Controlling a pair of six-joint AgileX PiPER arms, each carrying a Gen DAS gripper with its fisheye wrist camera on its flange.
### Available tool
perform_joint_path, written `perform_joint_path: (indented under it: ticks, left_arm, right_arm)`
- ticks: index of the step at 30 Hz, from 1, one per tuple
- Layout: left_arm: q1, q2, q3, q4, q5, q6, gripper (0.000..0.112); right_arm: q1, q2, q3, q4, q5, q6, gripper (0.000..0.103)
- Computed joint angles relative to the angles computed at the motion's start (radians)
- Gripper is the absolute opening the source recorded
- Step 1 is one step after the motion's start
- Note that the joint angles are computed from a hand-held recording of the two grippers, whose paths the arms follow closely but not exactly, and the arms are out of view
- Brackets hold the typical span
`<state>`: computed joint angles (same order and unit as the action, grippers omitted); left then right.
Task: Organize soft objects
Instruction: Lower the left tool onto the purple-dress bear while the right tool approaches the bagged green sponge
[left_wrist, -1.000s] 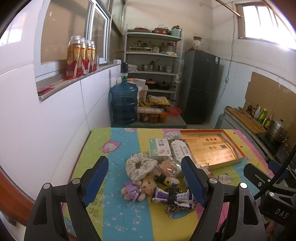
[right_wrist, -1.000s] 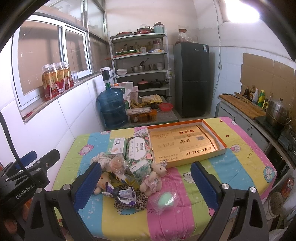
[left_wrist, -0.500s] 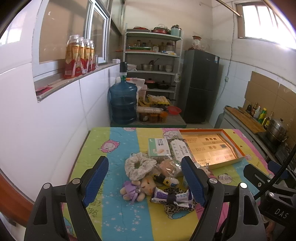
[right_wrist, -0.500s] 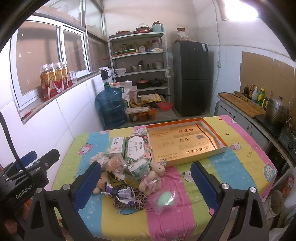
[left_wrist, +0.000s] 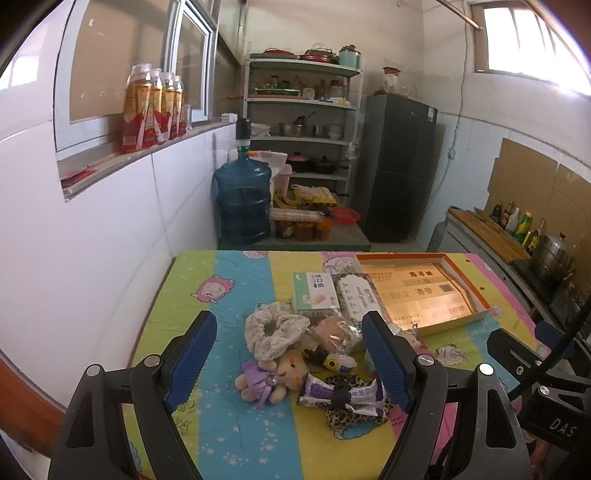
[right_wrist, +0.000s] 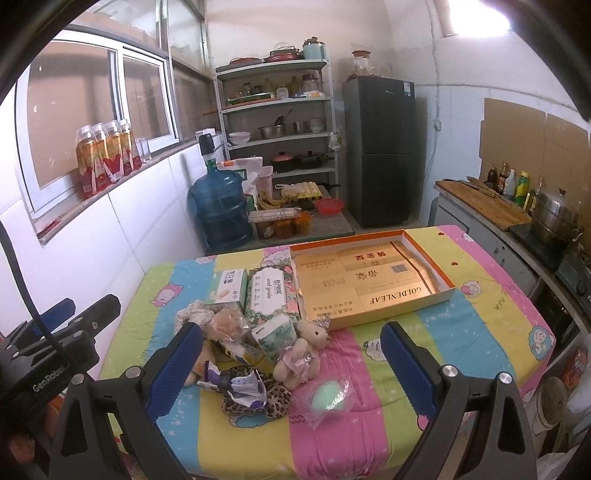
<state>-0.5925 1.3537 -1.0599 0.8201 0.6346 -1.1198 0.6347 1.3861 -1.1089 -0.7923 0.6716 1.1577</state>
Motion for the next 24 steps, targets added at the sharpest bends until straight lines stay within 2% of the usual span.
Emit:
perform_joint_path:
  ticks: [3, 13, 19, 21, 24]
  left_arm:
    - [0.01, 0.012, 0.008, 0.009, -0.015, -0.01, 0.082]
    - [0.105, 0.057, 0.087, -0.019, -0.172, 0.006, 0.082]
    - [0.168, 0.097, 0.156, 0.035, -0.321, -0.041, 0.082]
    - [0.179, 0.121, 0.169, 0.081, -0.347, -0.081, 0.082]
    - [0.218, 0.162, 0.183, 0.079, -0.4, -0.082, 0.082]
  right_arm:
    - [-0.013, 0.0, 0.012, 0.007, -0.023, -0.013, 0.098]
    - [-0.102, 0.047, 0.076, 0.103, -0.162, -0.109, 0.098]
    - [-0.189, 0.12, 0.084, 0.268, -0.286, -0.303, 0.098]
    - [-0.207, 0.146, 0.079, 0.316, -0.298, -0.367, 0.098]
    - [-0.233, 0.191, 0.068, 0.379, -0.309, -0.46, 0.098]
